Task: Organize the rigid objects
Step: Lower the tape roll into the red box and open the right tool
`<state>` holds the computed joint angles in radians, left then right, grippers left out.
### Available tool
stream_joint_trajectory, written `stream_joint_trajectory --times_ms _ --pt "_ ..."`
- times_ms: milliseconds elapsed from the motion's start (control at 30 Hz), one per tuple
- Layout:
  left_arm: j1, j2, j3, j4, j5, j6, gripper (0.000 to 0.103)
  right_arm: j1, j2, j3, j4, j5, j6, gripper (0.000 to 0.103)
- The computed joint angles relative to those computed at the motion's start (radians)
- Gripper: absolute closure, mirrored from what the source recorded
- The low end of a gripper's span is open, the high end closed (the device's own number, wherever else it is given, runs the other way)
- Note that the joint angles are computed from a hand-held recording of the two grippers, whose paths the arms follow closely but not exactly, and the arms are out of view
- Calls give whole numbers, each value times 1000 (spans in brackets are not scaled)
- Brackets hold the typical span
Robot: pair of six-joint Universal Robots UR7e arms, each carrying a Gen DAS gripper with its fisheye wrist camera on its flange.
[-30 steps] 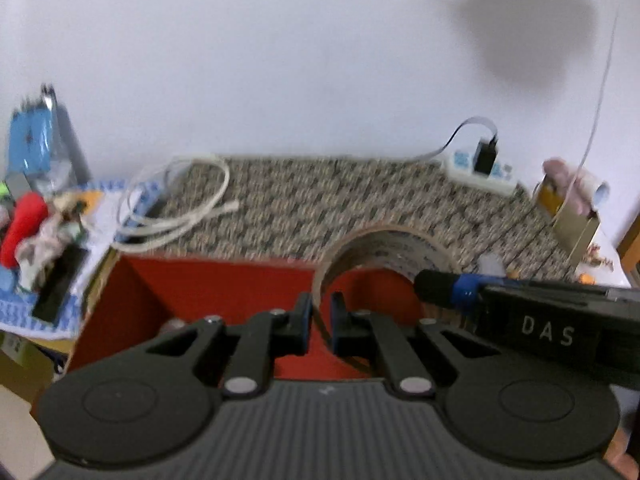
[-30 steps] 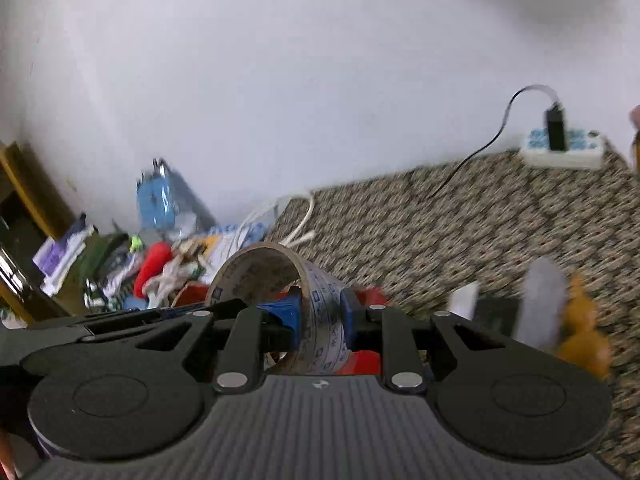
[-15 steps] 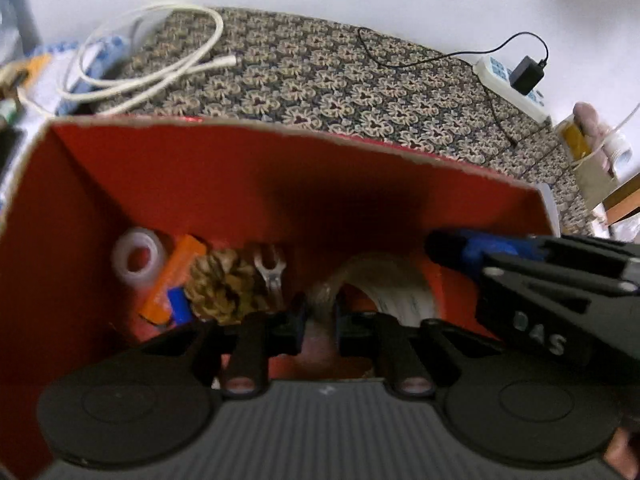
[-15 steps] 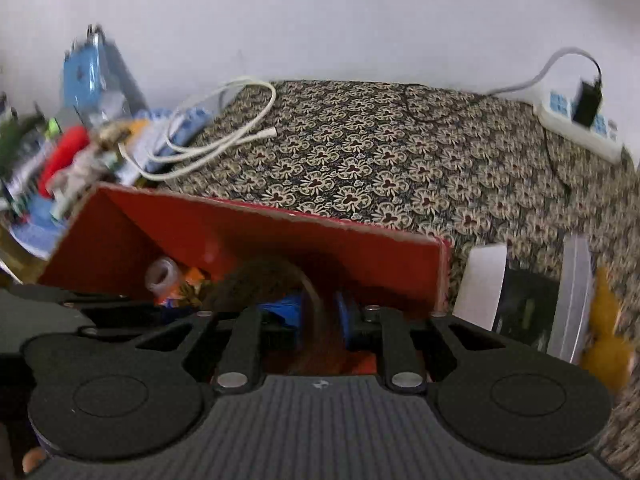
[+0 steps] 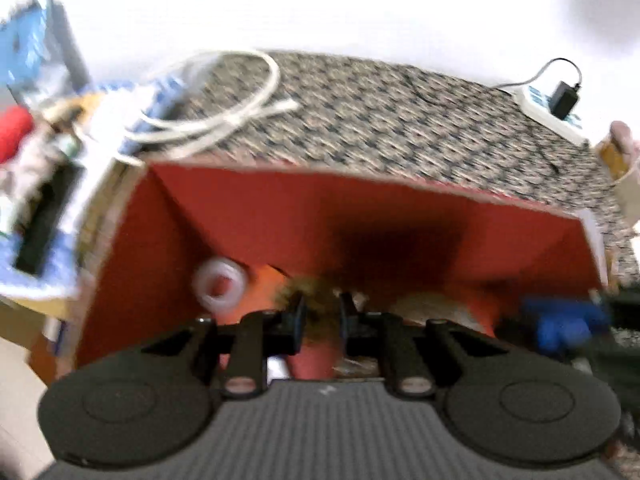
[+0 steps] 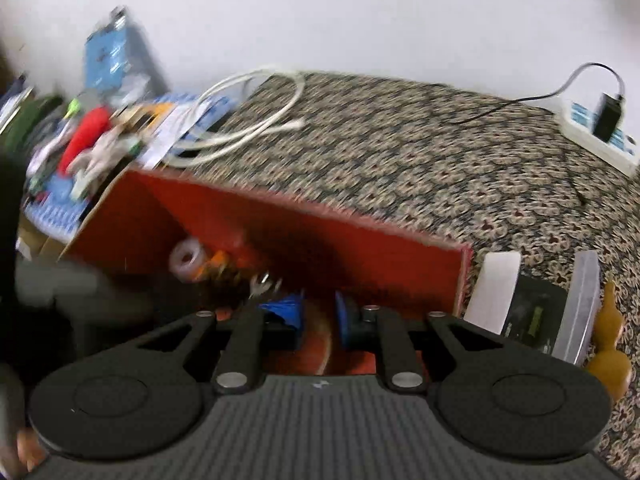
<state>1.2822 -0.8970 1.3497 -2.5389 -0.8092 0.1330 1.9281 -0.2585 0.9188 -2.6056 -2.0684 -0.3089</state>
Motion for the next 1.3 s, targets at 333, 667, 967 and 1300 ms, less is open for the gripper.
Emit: stream_joint_trajectory --times_ms 333,667,967,1300 --pt "-2 64 -29 -162 217 164 59 -20 82 -231 495 150 140 103" --pt "0 52 -18 -144 189 142 54 -16 137 -330 611 146 191 99" --pt "4 38 -4 -148 144 149 54 -20 143 -292 451 63 180 99" --pt "-19 19 47 -217 148 216 52 -1 11 -4 62 61 189 99"
